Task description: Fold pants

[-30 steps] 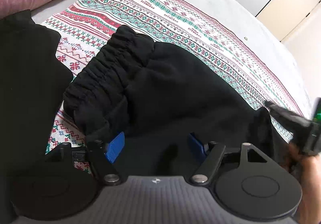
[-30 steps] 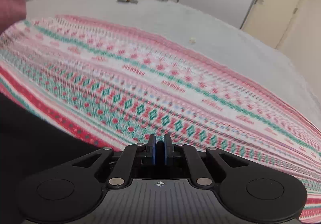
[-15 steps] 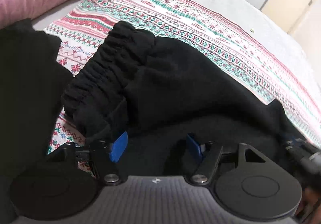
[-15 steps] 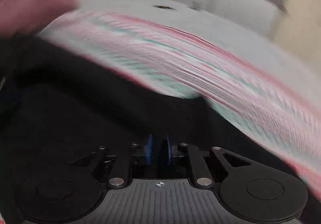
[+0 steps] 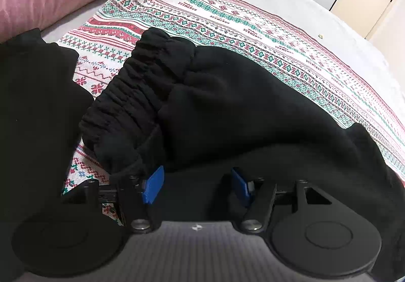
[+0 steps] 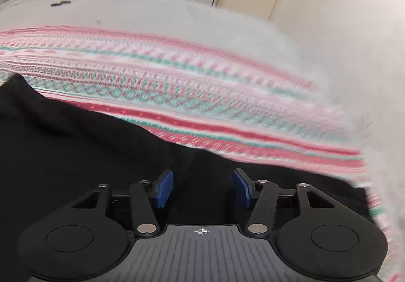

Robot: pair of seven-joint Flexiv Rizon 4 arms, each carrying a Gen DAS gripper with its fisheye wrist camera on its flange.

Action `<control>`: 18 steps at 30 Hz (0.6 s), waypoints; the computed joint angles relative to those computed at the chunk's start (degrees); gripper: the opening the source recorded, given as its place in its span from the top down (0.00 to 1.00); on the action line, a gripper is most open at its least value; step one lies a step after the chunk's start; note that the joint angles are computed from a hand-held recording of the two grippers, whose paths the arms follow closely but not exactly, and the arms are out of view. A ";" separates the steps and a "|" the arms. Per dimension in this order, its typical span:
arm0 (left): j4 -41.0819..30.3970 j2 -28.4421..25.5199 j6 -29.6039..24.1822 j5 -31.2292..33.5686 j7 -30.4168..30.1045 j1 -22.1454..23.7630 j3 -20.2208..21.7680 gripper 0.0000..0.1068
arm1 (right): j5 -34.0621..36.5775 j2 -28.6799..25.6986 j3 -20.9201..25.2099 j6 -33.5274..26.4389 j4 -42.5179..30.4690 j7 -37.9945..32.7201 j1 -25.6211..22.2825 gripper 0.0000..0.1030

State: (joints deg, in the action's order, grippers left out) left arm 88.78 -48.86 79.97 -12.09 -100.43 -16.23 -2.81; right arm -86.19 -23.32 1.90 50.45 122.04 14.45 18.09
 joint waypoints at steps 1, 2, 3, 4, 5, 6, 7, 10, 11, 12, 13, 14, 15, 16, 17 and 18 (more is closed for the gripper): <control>-0.20 -0.05 0.05 0.27 -0.55 -0.78 0.89 0.29 | -4.33 1.27 -0.10 2.10 1.31 2.21 -0.50 0.47; -0.14 0.03 0.33 0.47 -1.18 -1.43 1.49 0.27 | -8.26 2.08 0.19 4.90 2.05 4.52 -1.43 0.47; -0.21 0.05 0.47 0.82 -1.70 -2.11 2.17 0.26 | -10.09 2.31 0.69 7.78 2.18 4.65 -2.50 0.47; -0.52 0.09 0.16 1.46 -2.57 -3.44 3.71 0.26 | -10.29 2.21 1.28 9.76 2.01 3.09 -3.06 0.47; -0.93 0.15 -0.23 2.33 -3.62 -5.00 5.50 0.26 | -10.44 1.83 1.66 10.91 1.60 1.61 -3.20 0.47; -1.16 0.24 -0.25 3.20 -4.20 -5.90 6.44 0.26 | -10.16 1.46 1.96 12.14 1.36 0.80 -3.45 0.45; -0.95 0.55 0.32 4.06 -4.23 -6.37 6.47 0.26 | -8.41 1.29 2.26 13.85 1.71 -0.70 -4.00 0.43; 0.48 0.83 5.63 6.33 -1.18 -5.61 3.57 0.20 | 5.49 0.45 3.68 13.45 2.99 -10.01 -3.73 0.41; 0.22 0.24 6.99 6.00 0.31 -6.85 4.79 0.17 | 6.63 0.91 2.47 14.42 3.87 -10.40 -3.21 0.32; -1.31 -0.59 5.47 7.31 -0.95 -8.93 7.88 0.17 | 4.18 1.65 1.11 16.51 4.98 -8.37 -3.67 0.28; -3.38 -1.27 1.22 9.98 -4.70 -9.92 10.21 0.17 | 2.71 2.47 0.37 17.45 6.08 -7.40 -4.22 0.27; -3.57 -1.72 0.26 9.08 -5.63 -9.91 10.68 0.17 | 1.30 2.96 -0.19 18.08 6.91 -6.46 -4.91 0.25; -2.08 -1.86 3.03 6.06 -3.89 -8.80 9.28 0.17 | -0.67 3.68 -0.66 19.61 8.04 -4.95 -6.21 0.21; -1.03 -1.35 4.31 5.73 -3.63 -7.04 7.29 0.19 | -2.77 4.57 -0.99 21.25 9.31 -2.86 -7.86 0.20; -0.38 -0.77 4.36 5.36 -3.80 -6.56 6.86 0.21 | -3.66 5.80 -0.90 21.94 10.59 -1.34 -9.32 0.20; -0.06 -0.42 4.38 5.22 -4.37 -6.91 7.43 0.21 | -5.06 7.18 -0.96 22.35 12.11 1.02 -10.96 0.20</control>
State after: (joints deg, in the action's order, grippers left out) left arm 88.72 -49.28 84.35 -6.87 -104.80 -23.14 4.62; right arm -91.25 -16.14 0.94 72.80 134.15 15.47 7.14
